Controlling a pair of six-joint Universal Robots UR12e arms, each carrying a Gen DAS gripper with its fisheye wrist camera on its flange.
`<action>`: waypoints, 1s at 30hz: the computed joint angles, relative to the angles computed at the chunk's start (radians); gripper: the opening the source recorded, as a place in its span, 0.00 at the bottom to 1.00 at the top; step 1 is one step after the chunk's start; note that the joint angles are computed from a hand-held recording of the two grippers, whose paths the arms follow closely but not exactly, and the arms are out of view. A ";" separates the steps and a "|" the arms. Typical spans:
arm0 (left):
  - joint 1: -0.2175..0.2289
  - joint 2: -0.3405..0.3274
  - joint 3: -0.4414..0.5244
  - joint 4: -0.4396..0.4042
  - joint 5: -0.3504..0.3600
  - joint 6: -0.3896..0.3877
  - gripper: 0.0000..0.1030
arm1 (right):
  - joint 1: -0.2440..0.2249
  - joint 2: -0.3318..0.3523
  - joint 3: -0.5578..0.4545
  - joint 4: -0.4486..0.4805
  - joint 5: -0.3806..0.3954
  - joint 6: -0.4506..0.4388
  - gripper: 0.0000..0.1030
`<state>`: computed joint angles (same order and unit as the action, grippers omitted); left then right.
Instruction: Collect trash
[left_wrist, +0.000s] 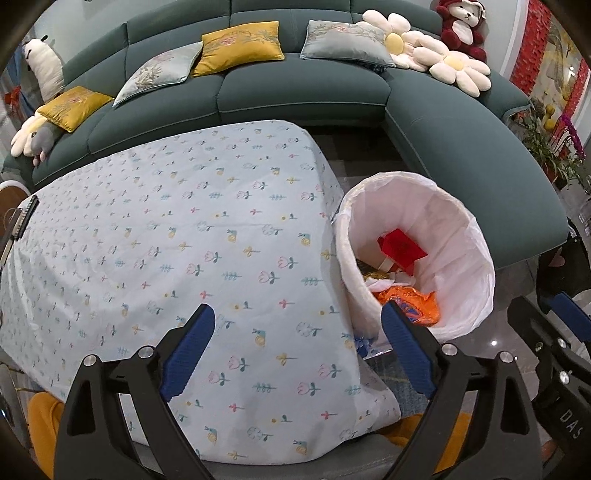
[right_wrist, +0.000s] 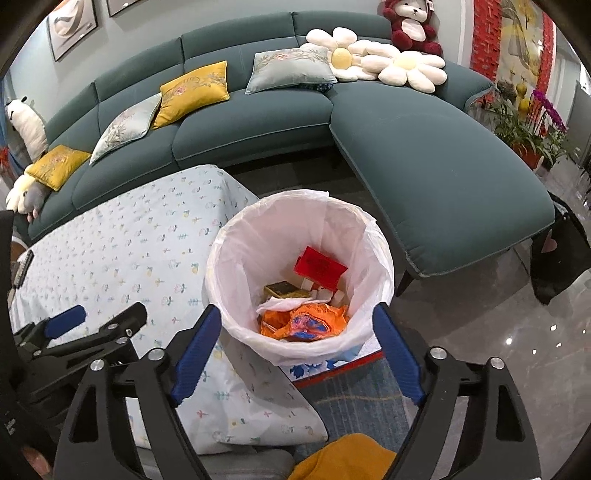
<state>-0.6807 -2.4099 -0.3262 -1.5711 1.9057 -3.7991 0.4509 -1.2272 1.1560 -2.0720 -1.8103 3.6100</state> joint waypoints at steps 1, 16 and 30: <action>-0.001 0.011 -0.021 0.007 0.002 -0.002 0.85 | 0.001 -0.003 0.005 -0.002 -0.001 -0.002 0.81; -0.012 0.100 -0.199 0.061 0.045 -0.038 0.85 | 0.013 -0.030 0.069 -0.010 -0.013 0.002 0.94; -0.025 0.122 -0.254 0.084 0.089 -0.049 0.88 | 0.021 -0.042 0.103 -0.018 -0.045 -0.016 0.94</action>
